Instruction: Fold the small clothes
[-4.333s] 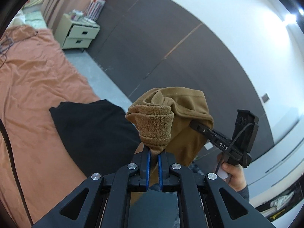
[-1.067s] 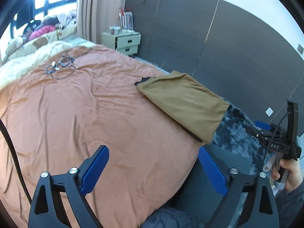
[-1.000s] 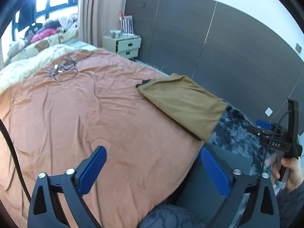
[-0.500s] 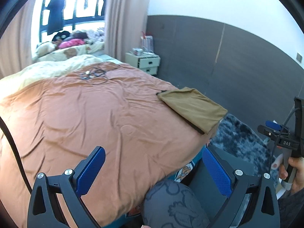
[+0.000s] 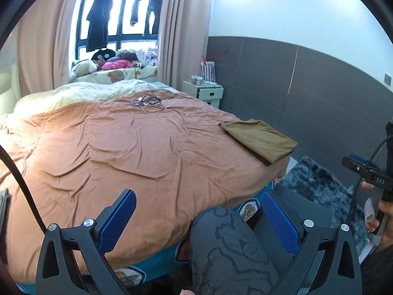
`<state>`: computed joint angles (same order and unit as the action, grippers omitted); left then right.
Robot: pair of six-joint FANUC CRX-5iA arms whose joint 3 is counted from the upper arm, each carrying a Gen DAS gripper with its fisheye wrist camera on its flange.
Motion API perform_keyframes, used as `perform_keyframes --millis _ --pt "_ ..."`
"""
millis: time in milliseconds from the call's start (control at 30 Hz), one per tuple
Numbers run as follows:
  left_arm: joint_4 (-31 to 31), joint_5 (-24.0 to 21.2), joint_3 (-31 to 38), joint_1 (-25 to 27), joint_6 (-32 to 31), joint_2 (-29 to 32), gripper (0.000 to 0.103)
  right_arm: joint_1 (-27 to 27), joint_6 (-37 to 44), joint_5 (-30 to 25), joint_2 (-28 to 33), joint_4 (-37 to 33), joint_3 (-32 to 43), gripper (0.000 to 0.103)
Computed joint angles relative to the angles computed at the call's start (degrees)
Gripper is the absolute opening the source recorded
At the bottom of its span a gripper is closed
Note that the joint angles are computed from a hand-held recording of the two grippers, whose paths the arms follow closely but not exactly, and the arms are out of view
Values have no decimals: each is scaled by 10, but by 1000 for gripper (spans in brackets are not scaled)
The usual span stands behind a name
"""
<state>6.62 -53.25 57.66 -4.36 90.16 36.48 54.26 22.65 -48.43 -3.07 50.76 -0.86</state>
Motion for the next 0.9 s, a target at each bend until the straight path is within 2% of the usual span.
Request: perform_keyframes --millis 33,167,233,333,400,733,900 --pt "1 23 -43 1 -2 -26 103 3 -10 4 -9 11 -15 103" --pt "-57 61 -114 -9 26 -77 103 20 -35 11 -36 25 -52 103" --pt "-44 87 -165 -4 28 -106 103 32 -44 -1 -39 40 -59 103" --pt "-65 114 -215 -6 52 -139 103 44 -52 -3 -49 56 -76 103" --pt "-57 130 -244 -3 56 -154 103 49 -58 -1 -53 62 -83 103" --pt "-84 154 -273 -5 76 -175 103 34 -50 40 -39 38 -83 103" --pt "-91 157 -281 -5 83 -180 103 42 -51 34 -29 48 -80 103"
